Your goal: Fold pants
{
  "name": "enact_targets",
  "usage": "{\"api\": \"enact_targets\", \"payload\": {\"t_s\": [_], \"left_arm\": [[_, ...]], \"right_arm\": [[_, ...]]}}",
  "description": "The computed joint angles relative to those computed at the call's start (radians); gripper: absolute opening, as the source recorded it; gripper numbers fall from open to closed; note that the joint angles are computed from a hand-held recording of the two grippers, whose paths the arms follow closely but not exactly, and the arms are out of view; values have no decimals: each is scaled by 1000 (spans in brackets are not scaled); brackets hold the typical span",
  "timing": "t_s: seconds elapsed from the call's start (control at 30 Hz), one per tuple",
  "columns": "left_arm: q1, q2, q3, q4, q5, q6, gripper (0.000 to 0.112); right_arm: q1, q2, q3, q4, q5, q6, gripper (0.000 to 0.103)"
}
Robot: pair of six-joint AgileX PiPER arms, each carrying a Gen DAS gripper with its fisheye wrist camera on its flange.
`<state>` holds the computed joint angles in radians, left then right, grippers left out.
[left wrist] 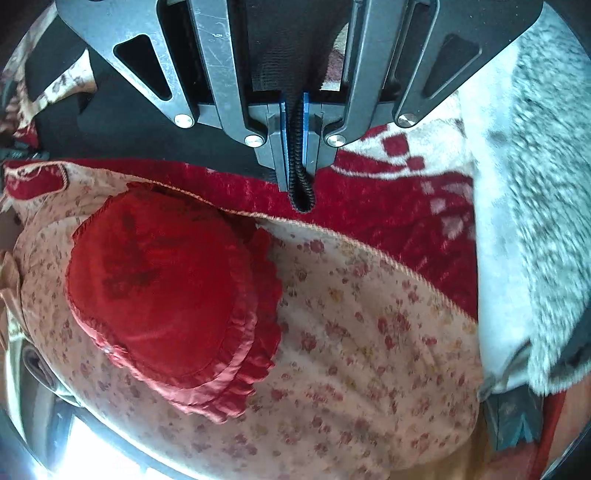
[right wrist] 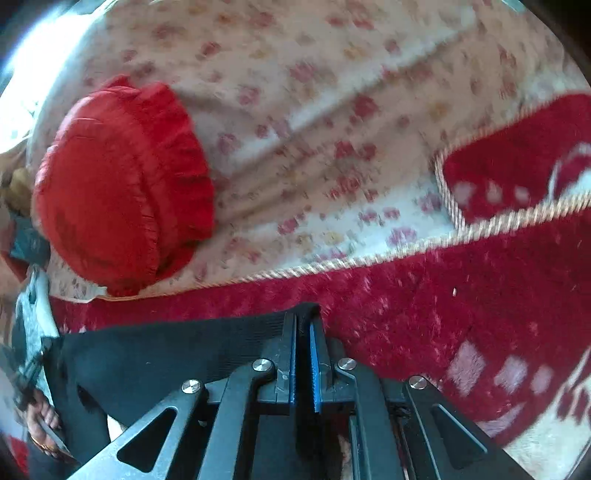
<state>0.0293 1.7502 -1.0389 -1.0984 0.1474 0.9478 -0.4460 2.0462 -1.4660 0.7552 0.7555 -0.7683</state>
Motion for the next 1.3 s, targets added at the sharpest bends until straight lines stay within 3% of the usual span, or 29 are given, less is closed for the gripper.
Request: {"api": "enact_targets", "payload": {"t_s": [0.07,0.13,0.27,0.47,0.53,0.57,0.67,0.7,0.8,0.93,1.03,1.17,1.2,1.27,1.3], "left_arm": [[-2,-47,38,-101,-11,121,4],[-17,-128,104,-110,-50,156,4],[9,-297,248,136,-8,-103,4],[191,-446,453,28,222,-82,4],[273,-434,501,-3,320,-60,5],[309,-423,513,6,366,-69,13],[382,-455,567,56,418,-141,44],[408,-480,583,59,440,-144,45],[462,-562,613,101,506,-178,49],[512,-621,640,79,594,-165,52],[505,-581,649,47,644,-161,53],[620,-432,626,-53,869,-125,53],[651,-390,615,-83,930,-138,56],[664,-353,590,-106,970,-214,72],[665,-341,579,-130,978,-247,73]], "right_arm": [[-23,-67,69,64,-10,-95,5],[-47,-152,160,123,-14,-205,5],[-116,-349,394,275,9,-493,5],[-326,-567,656,357,212,-775,5],[-379,-620,731,321,215,-866,5],[-399,-627,756,292,214,-888,6],[-402,-666,831,213,114,-899,6],[-401,-686,854,186,80,-886,6],[-435,-719,870,167,88,-846,9],[-415,-806,893,86,-26,-662,9],[-468,-811,875,67,51,-596,9],[-536,-826,879,104,187,-586,9],[-542,-842,890,109,197,-592,9],[-526,-903,927,108,180,-598,9],[-508,-927,940,103,161,-591,9]]}}
